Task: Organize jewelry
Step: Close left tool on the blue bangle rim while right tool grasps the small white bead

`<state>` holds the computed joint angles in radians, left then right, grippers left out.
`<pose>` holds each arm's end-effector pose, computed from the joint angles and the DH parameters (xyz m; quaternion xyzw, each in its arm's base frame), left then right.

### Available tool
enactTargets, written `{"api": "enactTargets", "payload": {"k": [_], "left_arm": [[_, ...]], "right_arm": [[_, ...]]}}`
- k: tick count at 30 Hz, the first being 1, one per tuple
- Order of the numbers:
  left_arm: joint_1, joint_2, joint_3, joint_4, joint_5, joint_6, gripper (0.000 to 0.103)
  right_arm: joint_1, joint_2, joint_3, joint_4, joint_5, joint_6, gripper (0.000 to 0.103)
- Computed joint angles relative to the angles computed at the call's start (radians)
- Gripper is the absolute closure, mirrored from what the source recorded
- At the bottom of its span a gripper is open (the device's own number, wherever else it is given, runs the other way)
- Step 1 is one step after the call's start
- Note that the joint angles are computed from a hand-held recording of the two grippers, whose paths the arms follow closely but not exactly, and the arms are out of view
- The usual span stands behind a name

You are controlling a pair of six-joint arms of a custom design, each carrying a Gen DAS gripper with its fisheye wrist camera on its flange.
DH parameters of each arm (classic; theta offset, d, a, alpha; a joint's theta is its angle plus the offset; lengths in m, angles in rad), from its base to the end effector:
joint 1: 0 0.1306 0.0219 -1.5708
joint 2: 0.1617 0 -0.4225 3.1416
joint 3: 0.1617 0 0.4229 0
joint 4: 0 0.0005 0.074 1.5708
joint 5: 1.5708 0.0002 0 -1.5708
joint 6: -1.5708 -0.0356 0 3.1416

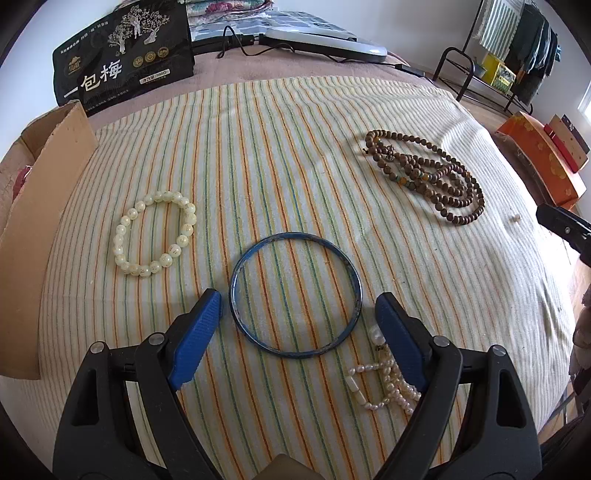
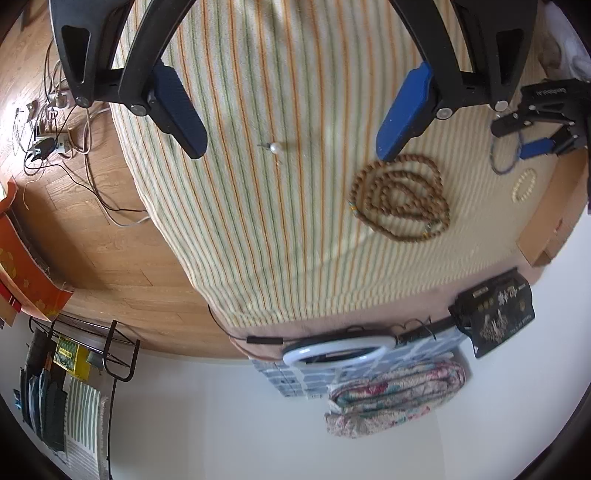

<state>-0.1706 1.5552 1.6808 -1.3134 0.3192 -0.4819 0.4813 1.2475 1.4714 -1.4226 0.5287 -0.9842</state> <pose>0.5332 -0.1037 0.5015 0.3393 0.9084 -0.1250 0.2098 0.3668 0.1707 0.5438 0.2828 0.9067 -0.0714 0.3045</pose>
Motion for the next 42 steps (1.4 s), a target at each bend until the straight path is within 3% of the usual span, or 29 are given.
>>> {"api": "enactTargets", "payload": {"k": [4, 9, 26, 30, 42], "left_arm": [[0.003, 0.005, 0.005, -0.001, 0.008, 0.005, 0.016], [0.006, 0.006, 0.006, 0.003, 0.009, 0.006, 0.021], [0.007, 0.002, -0.001, 0.021, 0.011, 0.011, 0.027], [0.007, 0.0, -0.003, 0.025, 0.012, 0.012, 0.028], [0.016, 0.013, 0.021, 0.001, 0.038, 0.024, 0.028]], "right_arm": [[-0.015, -0.001, -0.019, 0.007, -0.041, 0.024, 0.032], [-0.01, 0.014, -0.017, 0.018, -0.047, 0.076, 0.04], [-0.049, 0.013, -0.049, 0.033, -0.082, 0.085, 0.071], [-0.046, 0.016, -0.049, 0.041, -0.09, 0.1, 0.085], [-0.037, 0.016, -0.033, 0.035, -0.067, 0.099, 0.086]]}}
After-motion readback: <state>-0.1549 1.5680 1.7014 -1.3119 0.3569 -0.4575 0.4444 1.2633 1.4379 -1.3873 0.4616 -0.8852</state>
